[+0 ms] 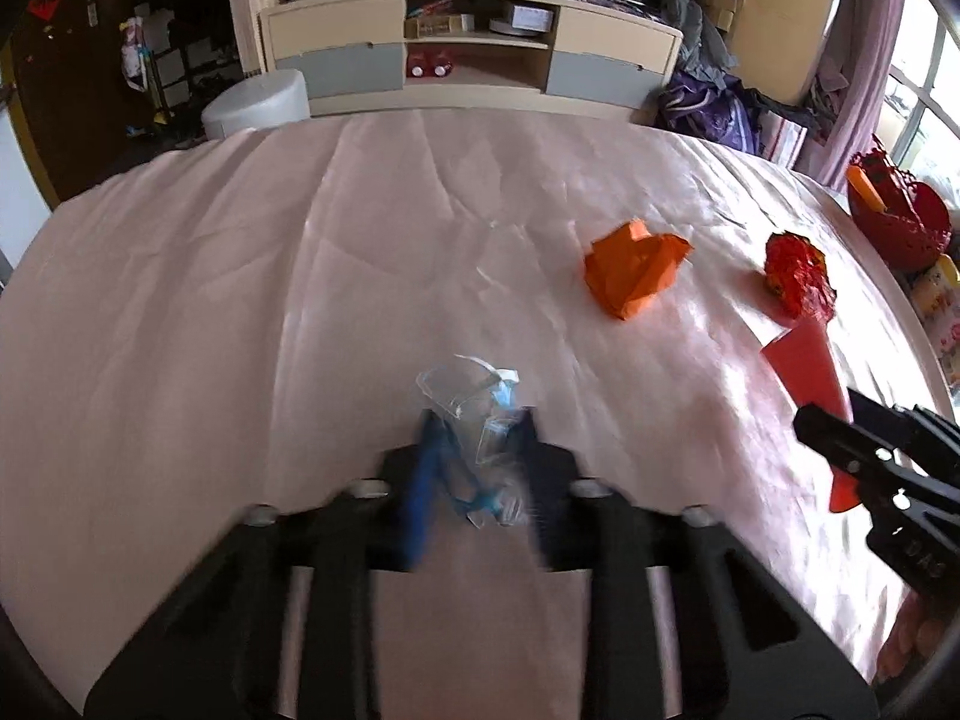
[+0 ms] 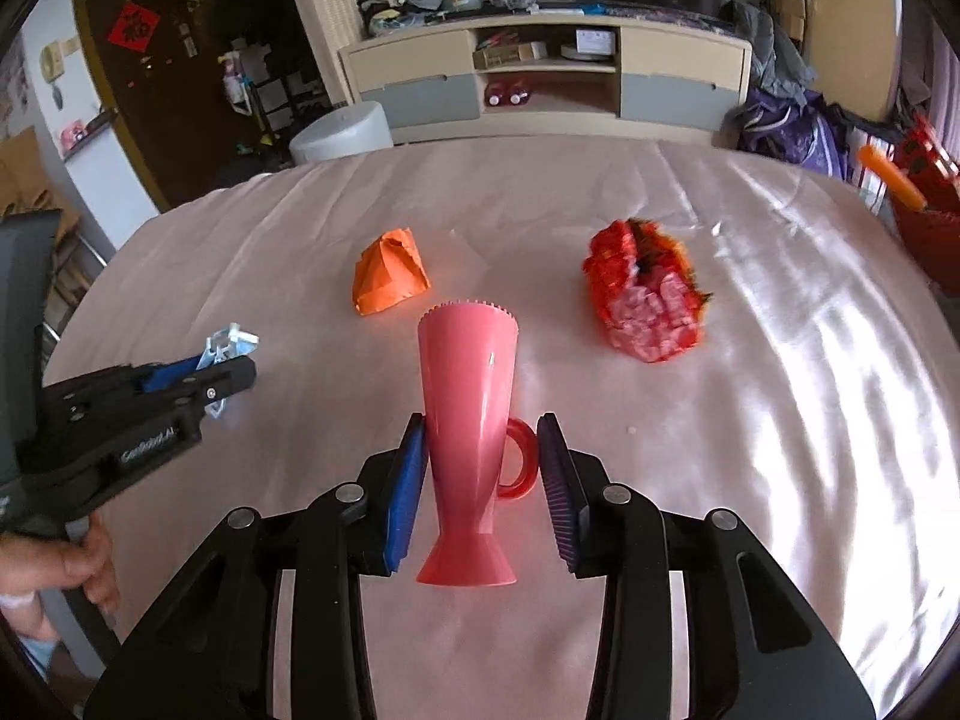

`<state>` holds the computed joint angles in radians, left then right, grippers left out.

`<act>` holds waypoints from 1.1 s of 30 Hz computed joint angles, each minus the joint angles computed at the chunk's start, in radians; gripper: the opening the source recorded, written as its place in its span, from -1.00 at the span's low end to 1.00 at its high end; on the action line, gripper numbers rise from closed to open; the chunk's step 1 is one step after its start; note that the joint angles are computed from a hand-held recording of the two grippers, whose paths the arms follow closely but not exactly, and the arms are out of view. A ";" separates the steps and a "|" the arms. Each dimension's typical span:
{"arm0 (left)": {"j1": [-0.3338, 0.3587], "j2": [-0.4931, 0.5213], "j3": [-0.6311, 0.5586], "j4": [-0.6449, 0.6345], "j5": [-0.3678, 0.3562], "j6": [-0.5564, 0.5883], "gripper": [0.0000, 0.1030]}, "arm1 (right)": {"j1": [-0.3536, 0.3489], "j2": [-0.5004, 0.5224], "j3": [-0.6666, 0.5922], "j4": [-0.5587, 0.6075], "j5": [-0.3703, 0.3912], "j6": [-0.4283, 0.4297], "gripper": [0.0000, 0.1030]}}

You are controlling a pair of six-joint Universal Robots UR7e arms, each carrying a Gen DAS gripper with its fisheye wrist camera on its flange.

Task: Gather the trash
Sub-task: 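Grasp the clear-and-blue plastic wrapper with left tool while right tool grasps the pink cup, then lower the wrapper and pink cup into the black bin and open both tools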

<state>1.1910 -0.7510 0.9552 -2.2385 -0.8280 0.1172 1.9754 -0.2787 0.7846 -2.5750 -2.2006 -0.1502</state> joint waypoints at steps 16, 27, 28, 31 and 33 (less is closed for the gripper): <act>-0.154 -0.376 0.423 -0.103 0.001 -0.032 -0.73 | 0.102 -0.348 0.469 -0.232 0.012 -0.062 -0.26; -0.324 -0.689 0.821 -0.137 0.033 -0.101 -0.73 | 0.160 -0.565 0.828 -0.429 0.018 -0.092 -0.25; -0.334 -0.714 0.859 -0.134 0.027 -0.118 -0.72 | 0.161 -0.574 0.849 -0.438 0.019 -0.089 -0.25; -0.349 -0.767 0.944 -0.129 0.005 -0.174 -0.72 | 0.164 -0.597 0.926 -0.479 0.019 -0.077 -0.25; -0.357 -0.797 0.999 -0.134 0.000 -0.210 -0.72 | 0.158 -0.606 0.973 -0.505 0.025 -0.060 -0.25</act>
<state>0.8337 -1.5476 1.9537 -2.3726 -0.8282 -0.0924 2.1336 -0.8843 1.7579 -3.0799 -2.1760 -0.2104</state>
